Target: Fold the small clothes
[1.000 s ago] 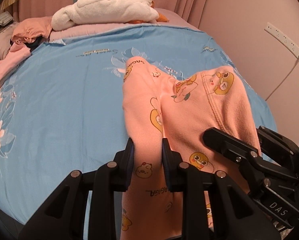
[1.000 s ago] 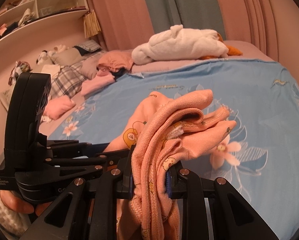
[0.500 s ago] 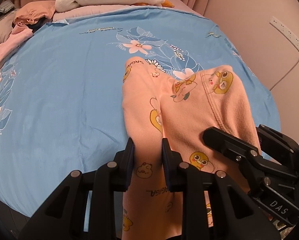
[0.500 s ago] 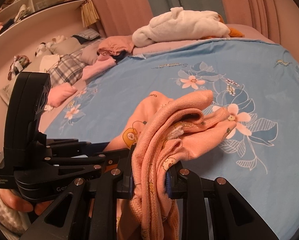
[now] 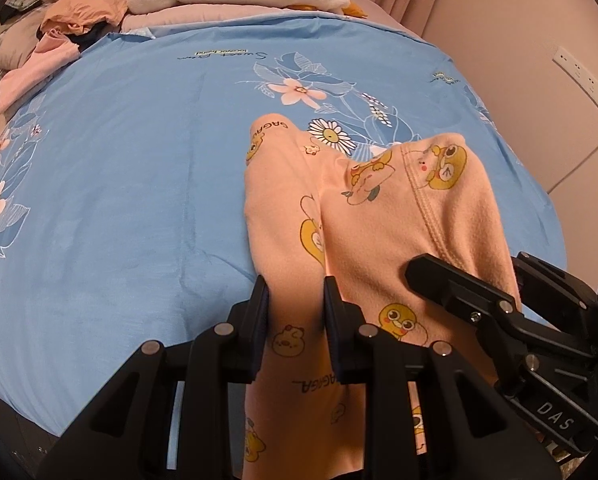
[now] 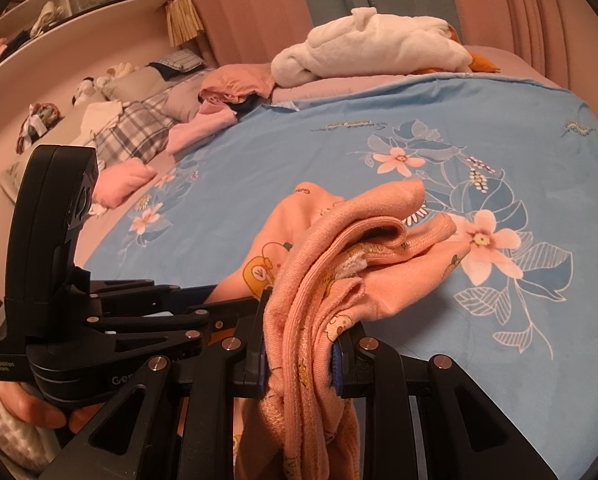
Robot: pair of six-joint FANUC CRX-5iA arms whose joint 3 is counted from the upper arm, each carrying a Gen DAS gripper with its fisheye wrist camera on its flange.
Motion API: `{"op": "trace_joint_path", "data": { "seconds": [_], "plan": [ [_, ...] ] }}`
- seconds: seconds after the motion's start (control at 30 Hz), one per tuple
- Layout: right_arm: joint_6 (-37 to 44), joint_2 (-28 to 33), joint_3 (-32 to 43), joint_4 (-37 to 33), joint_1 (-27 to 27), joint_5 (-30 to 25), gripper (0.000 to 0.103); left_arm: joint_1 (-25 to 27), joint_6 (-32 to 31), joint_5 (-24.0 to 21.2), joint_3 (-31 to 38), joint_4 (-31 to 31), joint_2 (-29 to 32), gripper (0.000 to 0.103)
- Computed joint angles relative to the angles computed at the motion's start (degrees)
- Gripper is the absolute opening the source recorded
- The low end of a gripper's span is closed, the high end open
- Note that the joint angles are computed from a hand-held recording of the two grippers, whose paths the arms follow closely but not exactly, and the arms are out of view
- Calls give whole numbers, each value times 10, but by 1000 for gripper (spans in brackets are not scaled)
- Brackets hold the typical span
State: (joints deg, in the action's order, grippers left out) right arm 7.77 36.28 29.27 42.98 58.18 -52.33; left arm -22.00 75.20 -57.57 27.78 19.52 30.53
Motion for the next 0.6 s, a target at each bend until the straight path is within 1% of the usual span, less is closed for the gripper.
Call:
{"op": "trace_joint_path", "data": {
  "seconds": [0.23,0.43,0.6],
  "plan": [
    [-4,3,1,8,-4,-2,25,2,-9,-1,25,10,20,25],
    [-20,-2,-11,23,-14,-10,25,-8,-18,-6,78,13,57,25],
    [-39,-9,-32,52,-24,-9,25,-15,-10,-11,130,19,94,25]
  ]
}}
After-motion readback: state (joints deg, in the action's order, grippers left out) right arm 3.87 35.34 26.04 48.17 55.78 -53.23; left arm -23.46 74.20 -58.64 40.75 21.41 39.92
